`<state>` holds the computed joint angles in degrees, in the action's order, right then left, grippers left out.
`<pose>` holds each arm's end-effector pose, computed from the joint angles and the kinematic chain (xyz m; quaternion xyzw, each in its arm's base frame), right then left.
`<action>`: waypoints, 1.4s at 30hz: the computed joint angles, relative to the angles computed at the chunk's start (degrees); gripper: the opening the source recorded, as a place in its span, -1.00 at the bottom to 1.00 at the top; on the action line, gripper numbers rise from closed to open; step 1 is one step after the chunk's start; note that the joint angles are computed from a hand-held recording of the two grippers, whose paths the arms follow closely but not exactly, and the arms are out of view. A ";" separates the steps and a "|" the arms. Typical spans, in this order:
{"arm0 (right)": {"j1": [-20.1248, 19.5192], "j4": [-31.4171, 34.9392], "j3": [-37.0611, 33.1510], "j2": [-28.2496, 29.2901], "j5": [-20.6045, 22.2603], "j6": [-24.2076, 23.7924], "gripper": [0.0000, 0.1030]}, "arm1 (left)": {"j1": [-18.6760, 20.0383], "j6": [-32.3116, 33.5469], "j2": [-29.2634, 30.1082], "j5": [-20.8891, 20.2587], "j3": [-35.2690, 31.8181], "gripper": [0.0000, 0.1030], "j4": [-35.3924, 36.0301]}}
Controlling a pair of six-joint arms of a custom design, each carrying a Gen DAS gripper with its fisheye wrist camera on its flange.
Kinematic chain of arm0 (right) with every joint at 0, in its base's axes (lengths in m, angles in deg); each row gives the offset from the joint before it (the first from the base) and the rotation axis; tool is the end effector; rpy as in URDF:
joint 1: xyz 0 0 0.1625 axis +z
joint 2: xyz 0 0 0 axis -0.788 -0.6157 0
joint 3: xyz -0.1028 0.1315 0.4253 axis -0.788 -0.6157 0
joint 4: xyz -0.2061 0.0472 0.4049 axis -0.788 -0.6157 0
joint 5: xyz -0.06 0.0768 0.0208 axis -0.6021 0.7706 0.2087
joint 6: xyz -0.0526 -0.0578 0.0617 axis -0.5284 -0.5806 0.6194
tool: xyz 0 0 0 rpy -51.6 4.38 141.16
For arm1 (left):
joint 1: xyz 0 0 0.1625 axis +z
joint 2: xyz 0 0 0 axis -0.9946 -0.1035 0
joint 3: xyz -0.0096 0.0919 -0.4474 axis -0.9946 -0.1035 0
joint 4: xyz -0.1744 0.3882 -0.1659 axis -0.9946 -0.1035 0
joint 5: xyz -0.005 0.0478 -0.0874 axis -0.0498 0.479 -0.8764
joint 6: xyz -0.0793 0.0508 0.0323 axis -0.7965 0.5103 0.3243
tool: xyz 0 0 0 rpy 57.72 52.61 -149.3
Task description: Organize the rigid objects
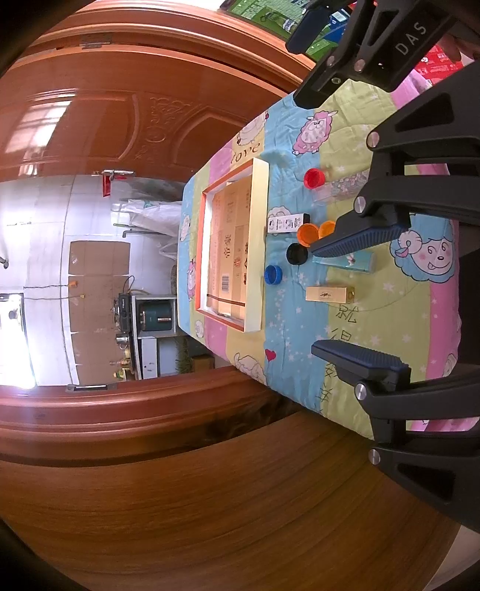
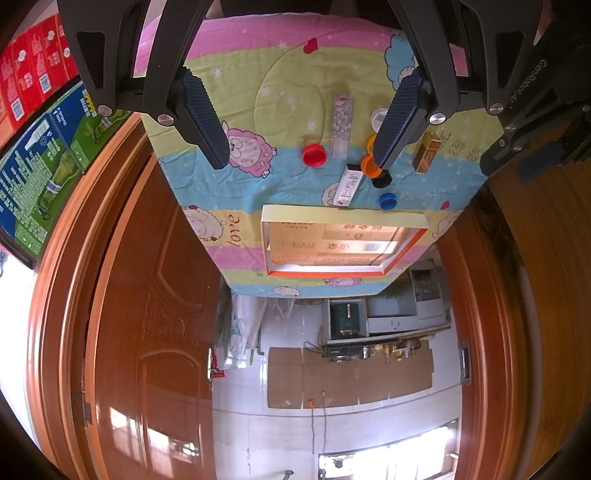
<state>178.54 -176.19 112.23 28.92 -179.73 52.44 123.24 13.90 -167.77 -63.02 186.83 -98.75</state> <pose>0.3982 -0.4421 0.0656 0.2185 -0.8180 0.4236 0.3220 -0.1965 -0.4523 0.3288 0.1199 0.8082 -0.4365 0.3766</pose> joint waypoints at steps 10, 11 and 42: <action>-0.18 -0.36 0.11 0.01 0.04 0.19 0.58 | -0.04 -1.26 0.33 -0.50 0.01 -0.08 1.14; -0.19 -0.46 0.12 0.09 0.09 0.25 0.58 | -0.02 -1.14 0.41 -0.49 -0.05 -0.08 1.16; -5.25 0.74 3.21 -0.07 6.37 0.57 0.58 | 6.69 7.56 2.52 -7.16 0.45 -0.08 -7.30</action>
